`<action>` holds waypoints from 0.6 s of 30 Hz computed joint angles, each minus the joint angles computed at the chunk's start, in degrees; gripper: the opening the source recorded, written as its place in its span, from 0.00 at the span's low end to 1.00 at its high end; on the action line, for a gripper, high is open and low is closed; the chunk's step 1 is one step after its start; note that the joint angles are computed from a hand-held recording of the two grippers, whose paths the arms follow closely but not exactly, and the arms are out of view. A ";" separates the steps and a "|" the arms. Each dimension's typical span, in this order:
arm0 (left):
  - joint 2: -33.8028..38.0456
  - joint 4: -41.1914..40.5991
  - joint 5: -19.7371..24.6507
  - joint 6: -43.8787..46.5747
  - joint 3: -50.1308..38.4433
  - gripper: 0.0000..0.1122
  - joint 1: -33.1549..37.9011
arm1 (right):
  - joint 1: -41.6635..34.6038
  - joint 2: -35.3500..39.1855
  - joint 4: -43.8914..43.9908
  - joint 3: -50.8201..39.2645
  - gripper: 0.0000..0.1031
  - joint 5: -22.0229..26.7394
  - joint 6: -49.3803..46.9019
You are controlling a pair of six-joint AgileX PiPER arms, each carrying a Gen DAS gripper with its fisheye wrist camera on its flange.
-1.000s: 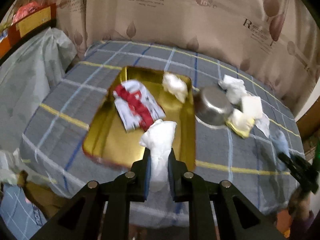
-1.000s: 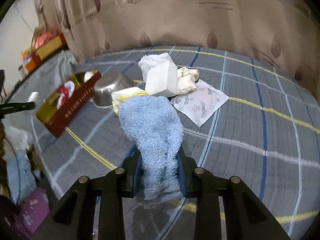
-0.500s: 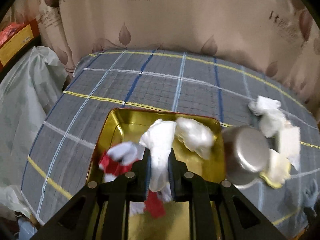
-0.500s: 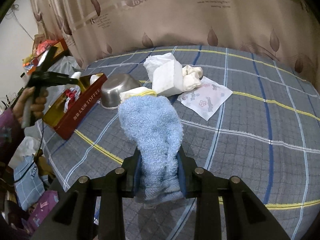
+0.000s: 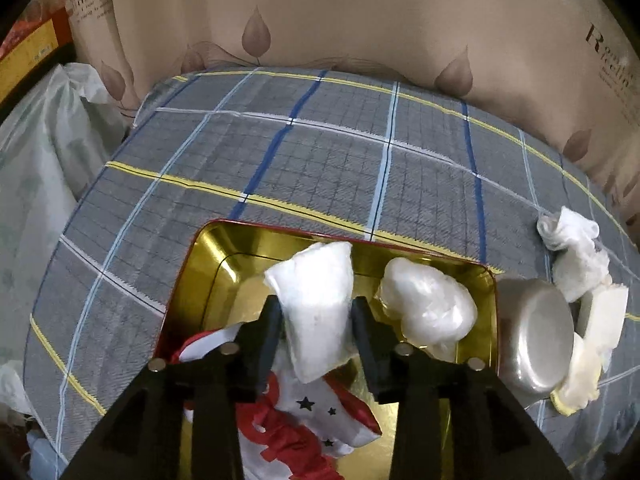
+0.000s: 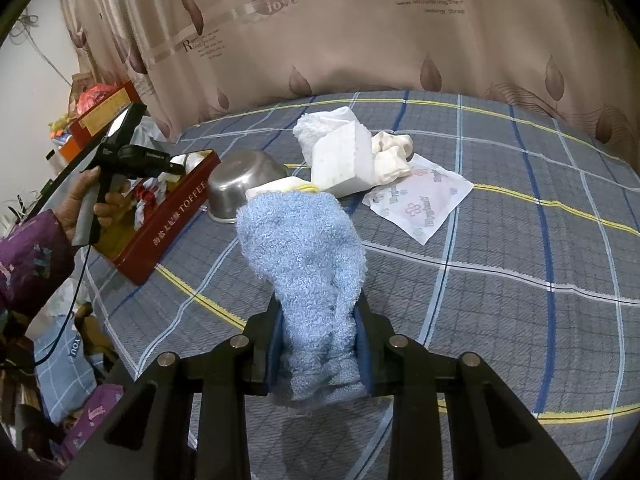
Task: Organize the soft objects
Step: 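Place the white cloth in the tray with the left gripper while the right gripper grasps the blue towel, then carry the blue towel with the right gripper into the gold tray and release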
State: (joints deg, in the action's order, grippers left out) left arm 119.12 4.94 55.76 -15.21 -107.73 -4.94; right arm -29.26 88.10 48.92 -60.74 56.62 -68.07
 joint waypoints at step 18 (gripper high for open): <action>-21.96 2.68 -12.54 -8.52 20.68 0.46 -0.43 | 6.67 -3.42 2.15 -4.59 0.27 5.10 4.42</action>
